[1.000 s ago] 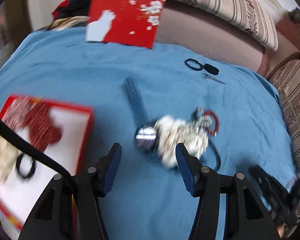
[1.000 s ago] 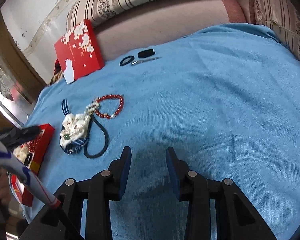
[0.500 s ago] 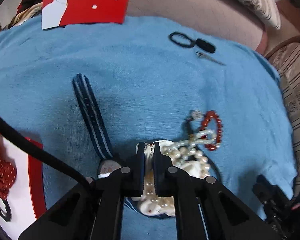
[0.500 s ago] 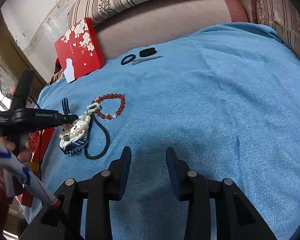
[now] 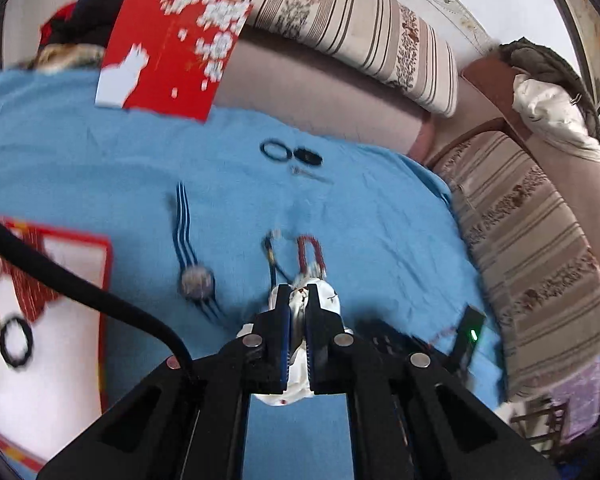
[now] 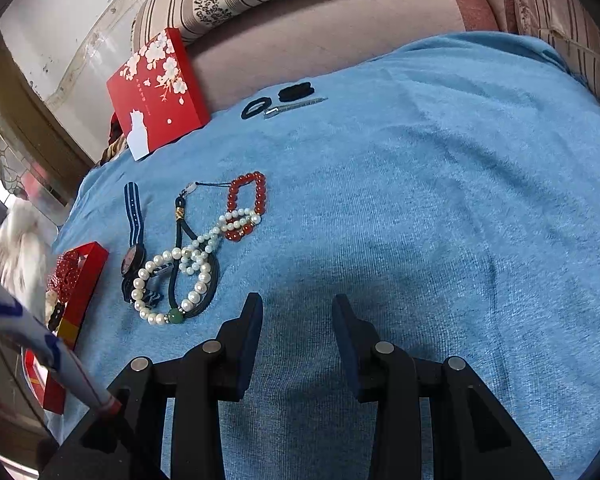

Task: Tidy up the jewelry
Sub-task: 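Grasp the white red-dotted scrunchie with the left tool and lift, then carry the white scrunchie toward the box with left tool while right tool grasps red bead bracelet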

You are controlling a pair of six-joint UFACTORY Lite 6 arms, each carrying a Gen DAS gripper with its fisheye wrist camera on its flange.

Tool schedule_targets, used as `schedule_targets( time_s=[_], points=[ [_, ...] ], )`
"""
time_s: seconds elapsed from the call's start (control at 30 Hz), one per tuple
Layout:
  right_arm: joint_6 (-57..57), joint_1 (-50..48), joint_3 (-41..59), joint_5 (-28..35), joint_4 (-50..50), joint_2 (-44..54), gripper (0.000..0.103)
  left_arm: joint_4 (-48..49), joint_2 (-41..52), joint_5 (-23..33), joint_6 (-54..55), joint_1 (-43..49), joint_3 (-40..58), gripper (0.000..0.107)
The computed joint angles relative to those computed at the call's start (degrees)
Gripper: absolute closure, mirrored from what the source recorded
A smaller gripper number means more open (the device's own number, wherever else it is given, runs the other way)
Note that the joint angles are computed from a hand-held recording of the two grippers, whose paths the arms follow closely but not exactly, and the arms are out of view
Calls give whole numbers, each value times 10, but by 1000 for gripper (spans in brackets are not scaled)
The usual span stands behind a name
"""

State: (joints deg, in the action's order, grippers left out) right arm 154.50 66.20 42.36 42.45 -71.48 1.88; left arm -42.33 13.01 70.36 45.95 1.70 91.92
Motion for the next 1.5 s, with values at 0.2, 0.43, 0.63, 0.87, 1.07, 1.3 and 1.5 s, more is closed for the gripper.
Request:
schedule_targets(
  time_s=[0.2, 0.43, 0.63, 0.87, 1.07, 1.3, 1.5],
  points=[
    [-2, 4, 9, 6, 4, 10, 64, 66, 27, -85, 0, 3, -90, 98],
    [2, 3, 7, 4, -5, 11, 64, 65, -2, -161, 30, 17, -157, 62],
    [-22, 20, 33, 9, -4, 1, 64, 32, -19, -162, 73, 64, -191, 52],
    [-147, -69, 102, -41, 13, 19, 61, 37, -4, -196, 90, 28, -231, 52],
    [-220, -208, 153, -120, 31, 88, 61, 31, -3, -224, 102, 6, -253, 52],
    [-320, -254, 249, -154, 76, 178, 66, 45, -5, -235, 89, -12, -257, 99],
    [-384, -248, 259, -131, 139, 154, 95, 28, -67, -184, 102, 20, -274, 99]
  ],
)
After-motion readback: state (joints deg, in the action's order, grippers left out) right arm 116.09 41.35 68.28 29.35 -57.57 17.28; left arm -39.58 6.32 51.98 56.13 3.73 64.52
